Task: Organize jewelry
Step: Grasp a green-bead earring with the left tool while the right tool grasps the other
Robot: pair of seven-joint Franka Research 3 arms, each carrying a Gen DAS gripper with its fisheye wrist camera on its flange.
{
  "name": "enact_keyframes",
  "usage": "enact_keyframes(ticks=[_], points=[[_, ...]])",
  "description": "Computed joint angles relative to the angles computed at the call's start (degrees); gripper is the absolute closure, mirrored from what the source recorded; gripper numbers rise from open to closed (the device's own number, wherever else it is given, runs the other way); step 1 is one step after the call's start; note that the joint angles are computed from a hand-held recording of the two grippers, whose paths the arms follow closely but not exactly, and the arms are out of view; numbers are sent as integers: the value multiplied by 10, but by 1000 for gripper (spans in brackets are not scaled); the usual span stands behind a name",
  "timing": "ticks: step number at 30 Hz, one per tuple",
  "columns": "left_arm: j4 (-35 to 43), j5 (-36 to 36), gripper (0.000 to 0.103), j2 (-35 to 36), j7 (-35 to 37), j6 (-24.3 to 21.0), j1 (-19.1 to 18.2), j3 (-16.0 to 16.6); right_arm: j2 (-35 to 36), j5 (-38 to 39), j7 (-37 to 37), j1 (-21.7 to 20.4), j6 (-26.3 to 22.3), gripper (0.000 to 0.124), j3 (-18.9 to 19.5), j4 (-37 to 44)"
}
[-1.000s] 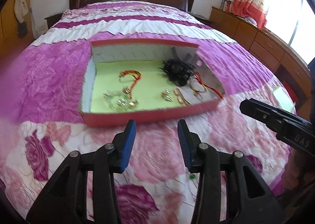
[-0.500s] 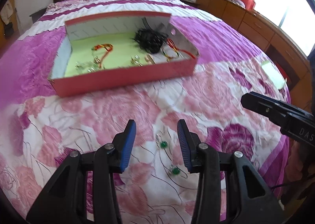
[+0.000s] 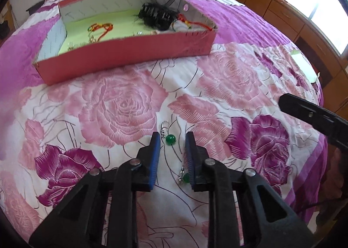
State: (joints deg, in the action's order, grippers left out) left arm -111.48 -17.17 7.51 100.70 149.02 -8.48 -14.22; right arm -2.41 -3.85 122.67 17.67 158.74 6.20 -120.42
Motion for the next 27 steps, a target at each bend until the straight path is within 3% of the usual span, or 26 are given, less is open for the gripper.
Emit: enact_keyframes(ticks=[6, 8, 20, 27], points=[[4, 4, 91, 11, -4, 0, 0, -2, 2, 17, -13, 2, 3, 86, 0, -3], [4, 1, 102, 12, -1, 1, 2, -4, 3, 20, -16, 3, 2, 86, 0, -2], [-19, -46, 102, -26, 30, 27, 11, 4, 12, 38, -41, 13, -9, 86, 1, 13], [-35, -27, 102, -50, 4, 50, 14, 27, 35, 82, -96, 26, -34, 86, 4, 45]])
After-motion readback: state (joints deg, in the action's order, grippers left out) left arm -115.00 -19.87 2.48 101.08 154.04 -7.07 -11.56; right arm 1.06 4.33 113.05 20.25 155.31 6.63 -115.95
